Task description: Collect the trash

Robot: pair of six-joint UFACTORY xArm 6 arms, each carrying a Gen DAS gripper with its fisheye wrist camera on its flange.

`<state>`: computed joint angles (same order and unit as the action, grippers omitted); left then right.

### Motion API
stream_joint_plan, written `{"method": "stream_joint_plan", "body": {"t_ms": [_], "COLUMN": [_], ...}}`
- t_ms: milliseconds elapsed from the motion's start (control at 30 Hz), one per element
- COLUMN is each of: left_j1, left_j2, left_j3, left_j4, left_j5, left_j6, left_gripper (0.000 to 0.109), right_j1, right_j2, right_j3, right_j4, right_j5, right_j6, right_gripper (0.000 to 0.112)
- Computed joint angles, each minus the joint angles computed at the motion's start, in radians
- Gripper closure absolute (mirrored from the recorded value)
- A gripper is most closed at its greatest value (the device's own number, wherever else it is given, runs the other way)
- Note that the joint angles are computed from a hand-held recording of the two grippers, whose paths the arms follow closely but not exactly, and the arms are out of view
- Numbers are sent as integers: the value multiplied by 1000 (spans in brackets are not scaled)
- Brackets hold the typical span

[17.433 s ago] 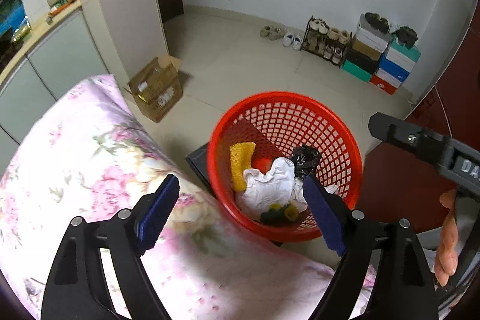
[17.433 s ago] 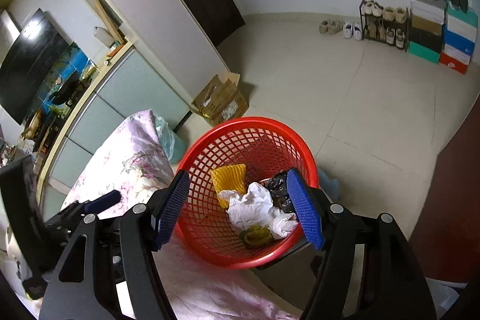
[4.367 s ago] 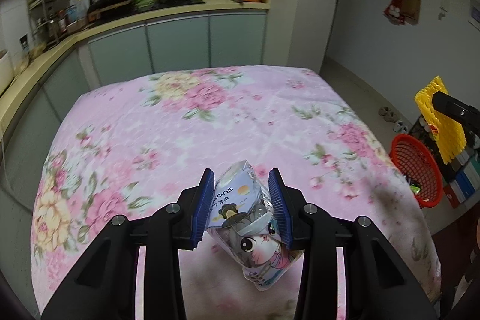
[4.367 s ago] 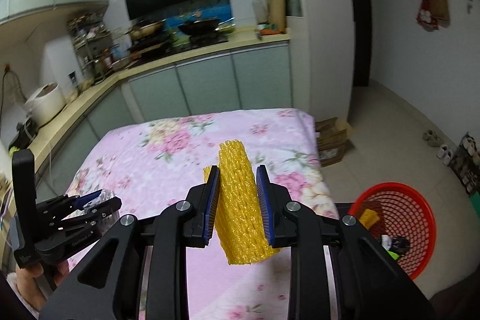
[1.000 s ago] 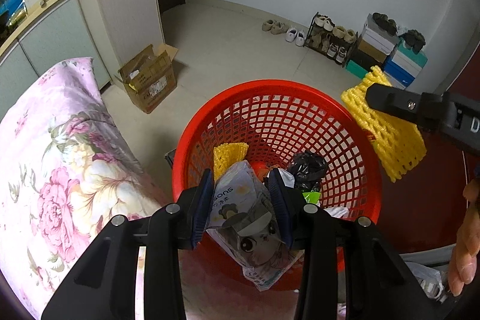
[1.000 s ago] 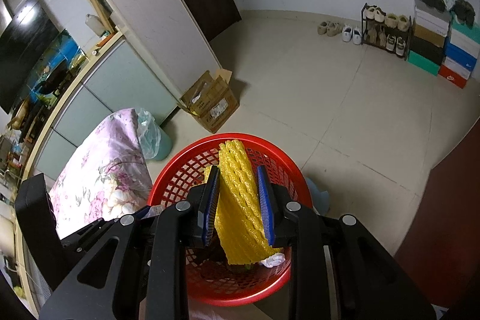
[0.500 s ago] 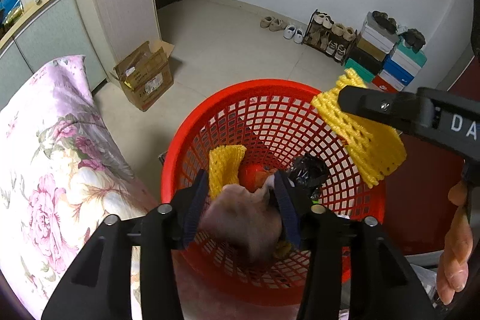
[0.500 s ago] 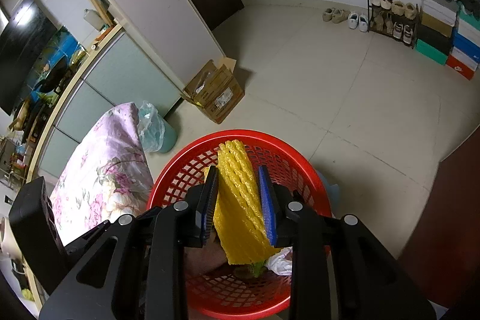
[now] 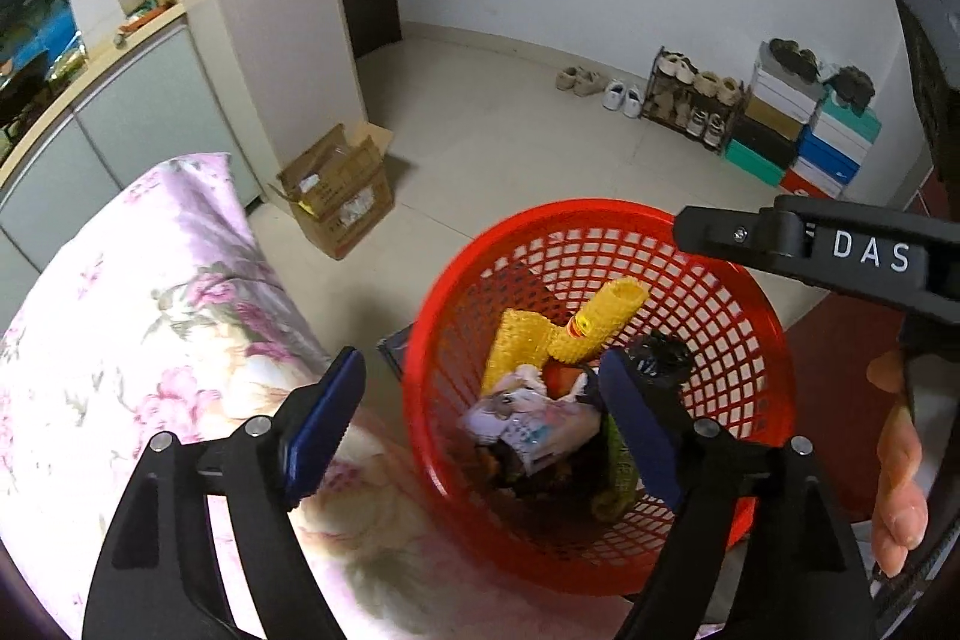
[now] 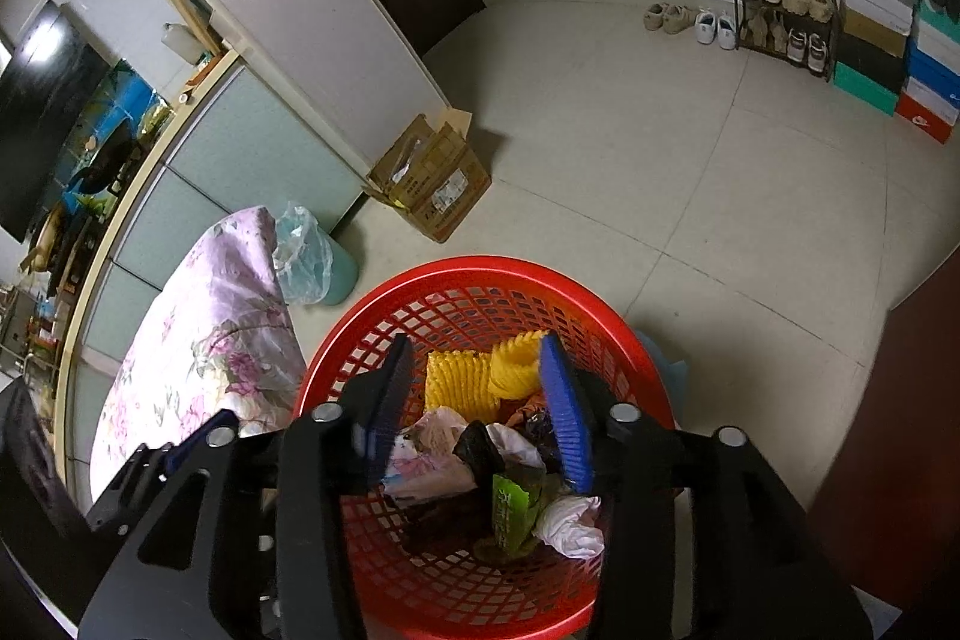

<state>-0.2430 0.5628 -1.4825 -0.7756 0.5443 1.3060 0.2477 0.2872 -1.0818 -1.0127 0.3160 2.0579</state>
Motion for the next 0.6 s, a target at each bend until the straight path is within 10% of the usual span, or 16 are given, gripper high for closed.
{"method": "stream_joint_plan", "body": {"t_ms": [600], "left_j1": [23], "left_j2": [-78], "left_j3": [90], "left_j4": [-66], "left_j5": [-44], "left_j6": [52], "left_gripper": [27], "right_j1": [105], "right_j2": [-113], "right_j3": [72], "right_j4": [-96], "right_j5": [201], "right_j6": [45], "right_gripper": [31]}}
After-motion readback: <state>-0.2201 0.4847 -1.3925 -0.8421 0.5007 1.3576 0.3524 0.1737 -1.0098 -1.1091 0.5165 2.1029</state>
